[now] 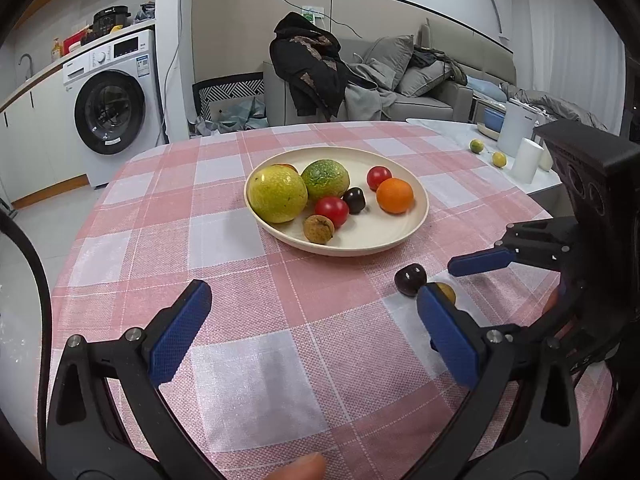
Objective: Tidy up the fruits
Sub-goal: 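Grasp the second brown fruit with the right gripper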
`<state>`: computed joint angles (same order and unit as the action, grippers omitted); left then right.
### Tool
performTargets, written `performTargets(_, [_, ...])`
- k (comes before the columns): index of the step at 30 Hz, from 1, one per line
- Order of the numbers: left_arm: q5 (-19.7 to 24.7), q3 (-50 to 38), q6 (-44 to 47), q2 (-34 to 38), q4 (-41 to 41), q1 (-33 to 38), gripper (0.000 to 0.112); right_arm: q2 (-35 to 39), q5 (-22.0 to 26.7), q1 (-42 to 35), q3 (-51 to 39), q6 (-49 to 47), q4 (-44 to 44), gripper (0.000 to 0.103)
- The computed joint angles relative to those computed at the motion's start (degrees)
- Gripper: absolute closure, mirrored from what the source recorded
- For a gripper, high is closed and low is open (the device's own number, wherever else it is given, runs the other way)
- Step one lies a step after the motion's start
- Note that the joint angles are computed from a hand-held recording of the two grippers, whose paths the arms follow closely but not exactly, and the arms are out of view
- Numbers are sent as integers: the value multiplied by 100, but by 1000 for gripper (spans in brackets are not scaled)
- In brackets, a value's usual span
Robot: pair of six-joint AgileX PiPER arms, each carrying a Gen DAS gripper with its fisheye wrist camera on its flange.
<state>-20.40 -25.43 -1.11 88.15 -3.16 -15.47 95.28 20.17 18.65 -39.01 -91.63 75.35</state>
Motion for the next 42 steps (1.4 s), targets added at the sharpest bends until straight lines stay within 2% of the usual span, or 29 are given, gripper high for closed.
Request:
performTargets(6, [50,-37,181,50,-173,-75,10,73,77,35,-15,-198,139,39])
performTargets(9, [77,-63,331,81,-333,-115,10,103,82,49,-29,-227,129,48])
performTargets(11, [101,-67,355,70,-355,-126,10,103,18,93,-11,-291,174,51])
performTargets(18, [137,-100,479,109,-462,-159,10,145,-338,277,-2,-354,240,75])
performTargets(22, [145,-126,521,141,-524,-175,10,133,-363,266,34,-593,464,76])
performTargets(28, [165,-161,695,207,-707,-220,10,-158,-91,-33,225,-1256,1091,76])
performTargets(32, [312,-300,1133,331,-1191,-295,10,-227,-27,-194,262,-1488,1392,76])
performTargets(35, [377,-368,919,386,-1002,-313,10,-265,39,-312,276,-1598,1570,76])
performTargets(39, [625,-572,139,512,-245,-347,10,-381,132,-455,339,-1860,1899,76])
performTargets(42, [777,-771,592,679,-765,-540,10,-430,188,-565,349,-1880,1965,76])
